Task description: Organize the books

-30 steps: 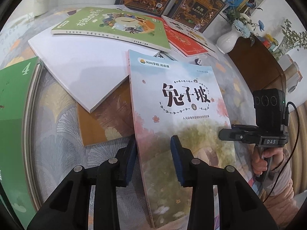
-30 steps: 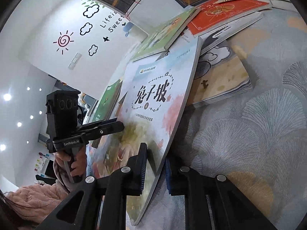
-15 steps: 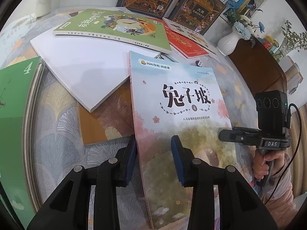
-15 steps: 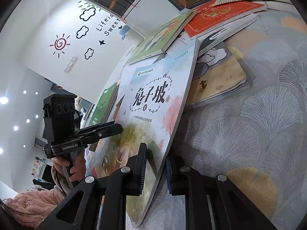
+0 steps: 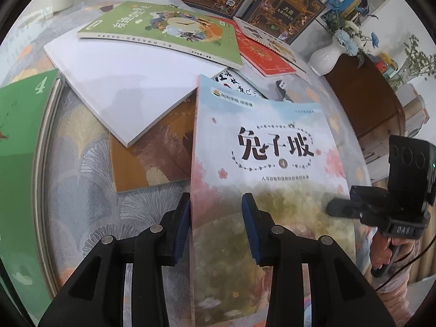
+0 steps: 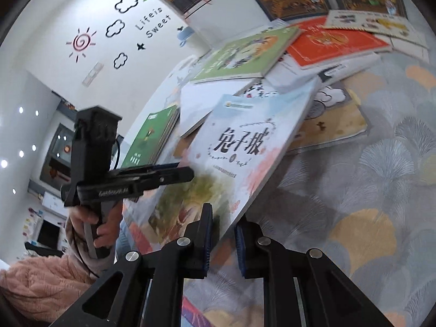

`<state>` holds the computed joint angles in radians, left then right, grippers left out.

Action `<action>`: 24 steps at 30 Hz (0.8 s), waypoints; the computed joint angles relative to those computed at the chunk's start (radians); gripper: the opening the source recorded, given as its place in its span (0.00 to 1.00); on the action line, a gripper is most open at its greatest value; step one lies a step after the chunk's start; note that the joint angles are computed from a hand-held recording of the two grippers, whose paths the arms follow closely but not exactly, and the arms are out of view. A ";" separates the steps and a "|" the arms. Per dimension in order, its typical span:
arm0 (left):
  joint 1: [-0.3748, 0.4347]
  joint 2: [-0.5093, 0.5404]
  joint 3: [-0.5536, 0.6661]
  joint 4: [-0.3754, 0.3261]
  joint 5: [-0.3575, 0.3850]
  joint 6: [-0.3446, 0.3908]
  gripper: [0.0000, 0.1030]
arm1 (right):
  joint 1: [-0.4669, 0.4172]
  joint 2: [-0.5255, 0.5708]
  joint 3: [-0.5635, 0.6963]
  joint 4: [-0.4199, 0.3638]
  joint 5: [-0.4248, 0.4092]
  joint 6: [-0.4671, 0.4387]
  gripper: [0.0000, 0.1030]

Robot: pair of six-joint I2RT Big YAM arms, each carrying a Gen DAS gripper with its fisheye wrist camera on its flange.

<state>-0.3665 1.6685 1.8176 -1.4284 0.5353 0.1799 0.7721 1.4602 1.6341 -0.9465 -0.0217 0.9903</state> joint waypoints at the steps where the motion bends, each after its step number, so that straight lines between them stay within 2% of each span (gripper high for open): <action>1: 0.003 0.003 0.005 -0.009 0.009 0.003 0.33 | 0.005 0.009 0.019 -0.023 0.008 -0.009 0.15; 6: 0.011 0.008 0.014 -0.035 0.046 0.001 0.33 | 0.008 0.024 0.059 -0.063 0.017 -0.025 0.15; 15: 0.026 -0.006 0.049 -0.024 0.078 -0.011 0.33 | 0.016 0.039 0.110 -0.085 0.046 -0.049 0.15; 24: 0.086 -0.003 0.105 -0.005 0.087 -0.012 0.33 | 0.008 0.156 0.302 -0.150 0.040 -0.144 0.15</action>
<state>-0.2808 1.6659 1.9226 -1.4336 0.6222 0.1679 0.7798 1.6164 1.9360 -1.0969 0.0181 0.8462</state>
